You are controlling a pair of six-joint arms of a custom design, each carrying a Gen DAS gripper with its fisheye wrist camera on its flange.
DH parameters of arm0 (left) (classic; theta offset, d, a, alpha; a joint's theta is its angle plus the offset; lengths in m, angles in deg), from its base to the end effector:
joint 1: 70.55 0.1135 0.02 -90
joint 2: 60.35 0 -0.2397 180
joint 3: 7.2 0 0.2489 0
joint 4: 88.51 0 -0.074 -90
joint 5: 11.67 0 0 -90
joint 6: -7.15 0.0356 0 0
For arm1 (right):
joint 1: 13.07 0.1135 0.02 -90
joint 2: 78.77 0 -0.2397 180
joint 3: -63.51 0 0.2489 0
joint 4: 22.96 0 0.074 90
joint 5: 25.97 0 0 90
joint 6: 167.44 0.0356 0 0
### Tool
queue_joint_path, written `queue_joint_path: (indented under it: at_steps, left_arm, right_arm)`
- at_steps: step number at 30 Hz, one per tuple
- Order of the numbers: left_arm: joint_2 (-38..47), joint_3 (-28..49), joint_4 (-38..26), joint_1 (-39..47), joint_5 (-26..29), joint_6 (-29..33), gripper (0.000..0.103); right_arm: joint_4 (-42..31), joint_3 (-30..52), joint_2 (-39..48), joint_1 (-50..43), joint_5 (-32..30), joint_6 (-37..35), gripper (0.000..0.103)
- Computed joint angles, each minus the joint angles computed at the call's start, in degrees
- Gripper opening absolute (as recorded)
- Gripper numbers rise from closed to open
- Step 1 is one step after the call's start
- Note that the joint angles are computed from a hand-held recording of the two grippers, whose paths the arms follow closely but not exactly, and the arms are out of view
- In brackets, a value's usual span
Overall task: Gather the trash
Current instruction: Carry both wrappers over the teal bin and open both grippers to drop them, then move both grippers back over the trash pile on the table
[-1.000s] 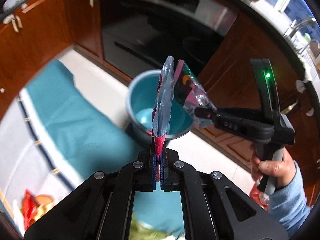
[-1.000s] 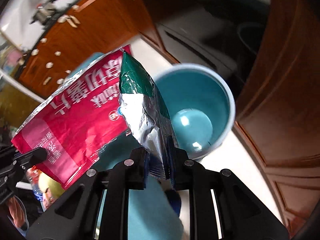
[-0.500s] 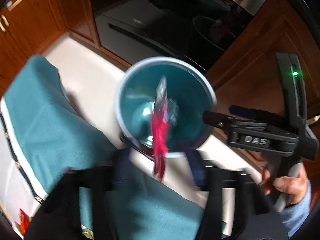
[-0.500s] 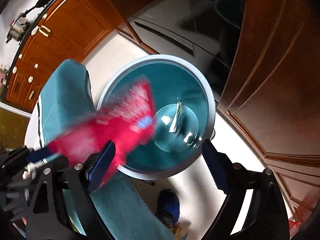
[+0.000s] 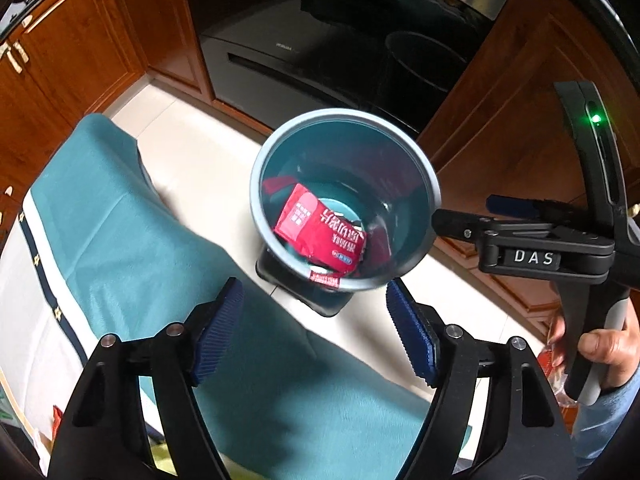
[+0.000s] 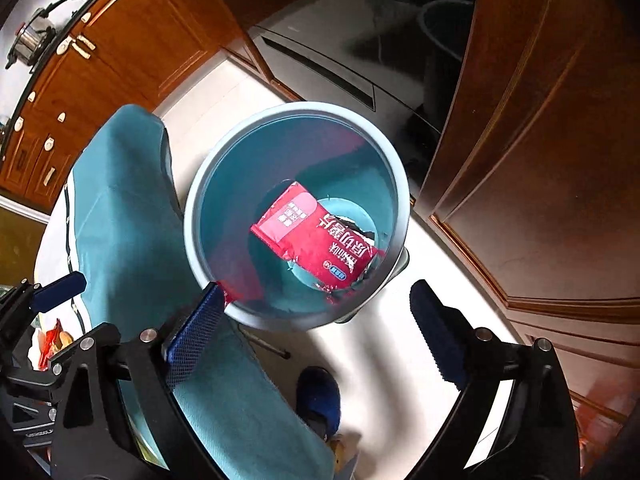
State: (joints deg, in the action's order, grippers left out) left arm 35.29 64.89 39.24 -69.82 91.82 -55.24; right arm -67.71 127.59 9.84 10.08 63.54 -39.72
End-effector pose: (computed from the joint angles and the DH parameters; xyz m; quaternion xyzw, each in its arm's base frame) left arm 0.2985 -0.0045 0.1473 0.2432 0.9551 -0.0830 0.1475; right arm 0.2568 0.1101 0.1473 0.1240 0.9758 0.0947 0.1529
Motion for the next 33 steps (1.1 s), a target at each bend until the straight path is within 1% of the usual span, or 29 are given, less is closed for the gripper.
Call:
queue_joint_path:
  at_steps: [3,5,8,13,16,18,21,24,27,29,30,32,33]
  left_arm:
    - [-3.4,-1.1,-2.4,3.0,1.2,2.3,0.076]
    - [-6.2,-1.8,-4.0,5.2,1.9,4.0,0.083]
    - [-11.1,-2.9,-6.4,10.0,3.7,7.7,0.088]
    - [-16.7,-1.7,-13.0,22.3,7.9,17.1,0.091]
    - [-16.3,1.4,-16.9,31.7,10.5,24.3,0.097]
    - [-15.2,3.5,-18.4,37.6,12.0,28.7,0.099]
    - [-10.8,9.1,-20.9,48.0,13.5,36.4,0.099]
    - [-4.4,15.3,-21.5,55.2,13.9,40.5,0.099]
    - [6.3,25.9,-23.1,61.8,13.8,41.8,0.099]
    - [12.5,32.9,-25.1,64.8,13.8,42.0,0.099]
    - [16.7,37.7,-26.4,66.4,13.7,41.8,0.099]
    - [22.4,44.3,-28.5,68.6,13.4,41.9,0.099]
    - [24.9,47.3,-29.4,69.5,13.4,42.0,0.099]
  right_arm:
    - [-2.9,1.8,-1.3,2.6,0.9,1.0,0.090]
    - [-5.6,3.3,-2.4,5.5,2.2,2.0,0.090]
    - [-8.4,5.6,-3.4,9.7,4.0,3.7,0.090]
    - [-13.7,13.2,-2.0,19.0,6.9,7.3,0.090]
    - [-17.2,20.3,1.9,24.7,8.4,8.4,0.090]
    - [-19.6,26.4,5.6,28.6,9.2,8.6,0.090]
    - [-23.5,35.6,11.5,32.7,10.0,8.2,0.090]
    - [-27.9,46.9,18.9,36.2,10.6,6.9,0.090]
    - [-32.3,59.4,27.4,39.2,10.1,5.4,0.090]
    - [-34.4,66.0,32.0,40.4,9.5,4.8,0.090]
    - [-35.8,70.9,35.5,41.0,8.8,4.4,0.090]
    - [-38.6,79.7,41.6,41.8,7.5,4.1,0.090]
    - [-41.0,86.3,45.9,41.9,6.5,3.7,0.090]
